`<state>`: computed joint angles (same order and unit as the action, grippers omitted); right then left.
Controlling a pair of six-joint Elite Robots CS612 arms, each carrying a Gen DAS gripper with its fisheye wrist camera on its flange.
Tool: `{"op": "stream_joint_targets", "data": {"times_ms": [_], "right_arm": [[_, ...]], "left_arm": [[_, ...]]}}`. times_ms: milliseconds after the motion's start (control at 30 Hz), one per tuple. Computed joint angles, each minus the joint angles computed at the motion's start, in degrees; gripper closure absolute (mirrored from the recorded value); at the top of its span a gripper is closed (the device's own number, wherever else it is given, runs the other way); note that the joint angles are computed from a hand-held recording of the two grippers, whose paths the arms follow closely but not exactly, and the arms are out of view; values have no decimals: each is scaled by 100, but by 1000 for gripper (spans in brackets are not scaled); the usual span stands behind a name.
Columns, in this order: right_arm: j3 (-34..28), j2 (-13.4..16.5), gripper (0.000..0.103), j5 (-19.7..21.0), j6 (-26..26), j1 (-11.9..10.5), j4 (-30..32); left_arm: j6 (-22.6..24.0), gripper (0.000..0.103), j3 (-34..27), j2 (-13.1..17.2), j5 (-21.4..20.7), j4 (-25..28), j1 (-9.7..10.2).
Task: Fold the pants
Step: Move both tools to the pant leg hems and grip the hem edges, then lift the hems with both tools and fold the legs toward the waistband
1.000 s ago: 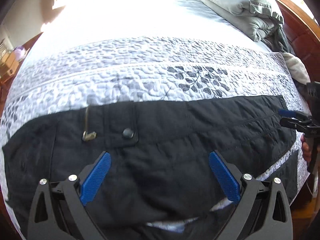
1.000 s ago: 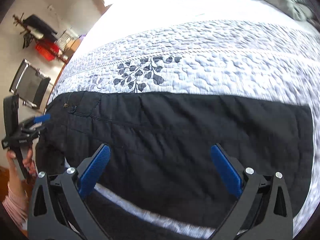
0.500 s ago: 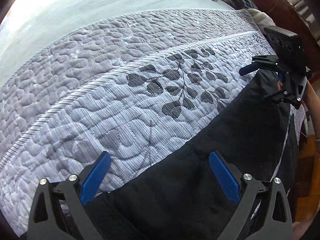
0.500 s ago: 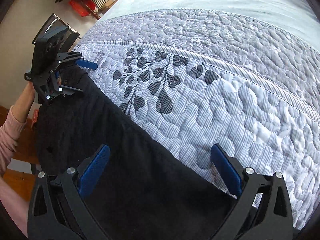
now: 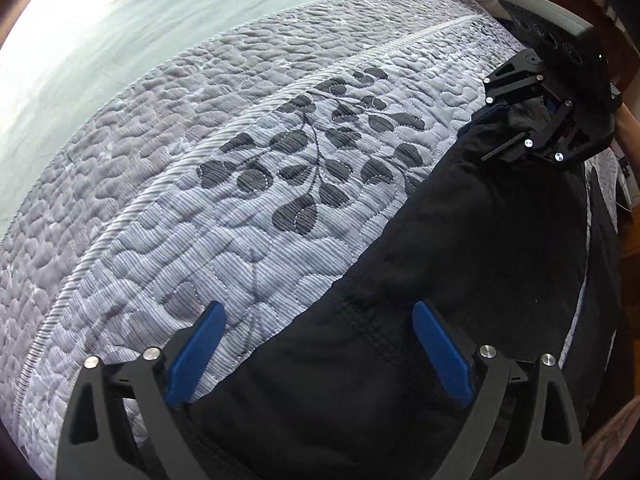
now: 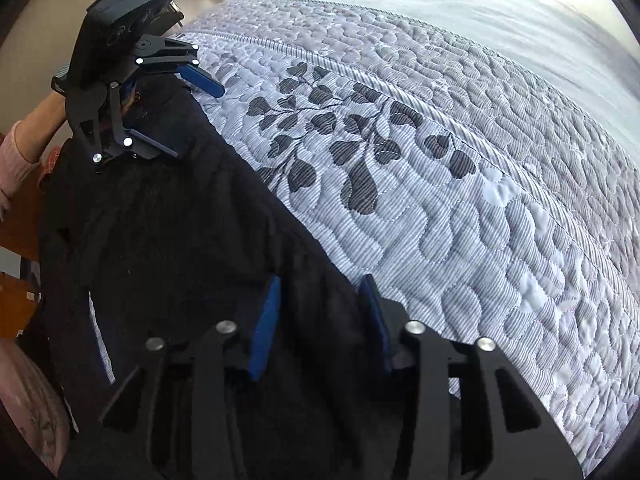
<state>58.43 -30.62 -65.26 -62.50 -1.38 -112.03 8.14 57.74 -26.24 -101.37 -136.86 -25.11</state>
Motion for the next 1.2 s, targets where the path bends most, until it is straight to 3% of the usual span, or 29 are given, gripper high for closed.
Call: {"op": "stream_joint_targets", "data": {"times_ms": [33, 133, 200, 367, 500, 567, 600, 633, 700, 767, 900, 1067, 1200], "right_arm": [[70, -43, 96, 37, -21, -6, -43], [406, -214, 97, 197, 40, -3, -620], [624, -338, 98, 477, 91, -67, -937], [1016, -550, 98, 1029, -9, -180, -1412], [1145, -624, 98, 1339, -42, -273, -1489], [1187, -639, 98, 1439, -12, -294, -1560], [1221, -655, 98, 1476, 24, -308, -1604], [1245, -663, 98, 1497, 73, -316, -1644], [1315, -682, 98, 1457, 225, -315, -1815], [1464, -737, 97, 1385, 390, -306, -2098], [1878, -905, 97, 1501, 873, -334, -2803], [2669, -1328, 96, 1805, 1374, -452, -3786], [3419, -1745, 96, 1994, 1594, -570, -4488]], "left_arm": [[-17, 8, -28, 10, 20, 0, -7], [69, 8, -118, 37, -64, -108, -1], [143, 7, -250, 86, -398, -66, 41], [566, 7, -997, 412, -1454, 814, 140], [864, 7, -1287, 548, -2012, 1318, 151], [954, 10, -1339, 573, -2084, 1488, 130], [936, 15, -1279, 548, -1998, 1433, 110], [912, 41, -1212, 524, -1919, 1340, 94], [683, 53, -1055, 468, -1797, 1066, 84], [452, 81, -866, 377, -1781, 868, 79], [-84, 89, -16, -115, -1142, -94, -43], [-805, 90, 1046, -845, -172, -972, -301], [-1052, 90, 1976, -1440, 574, -1668, -599]]}}
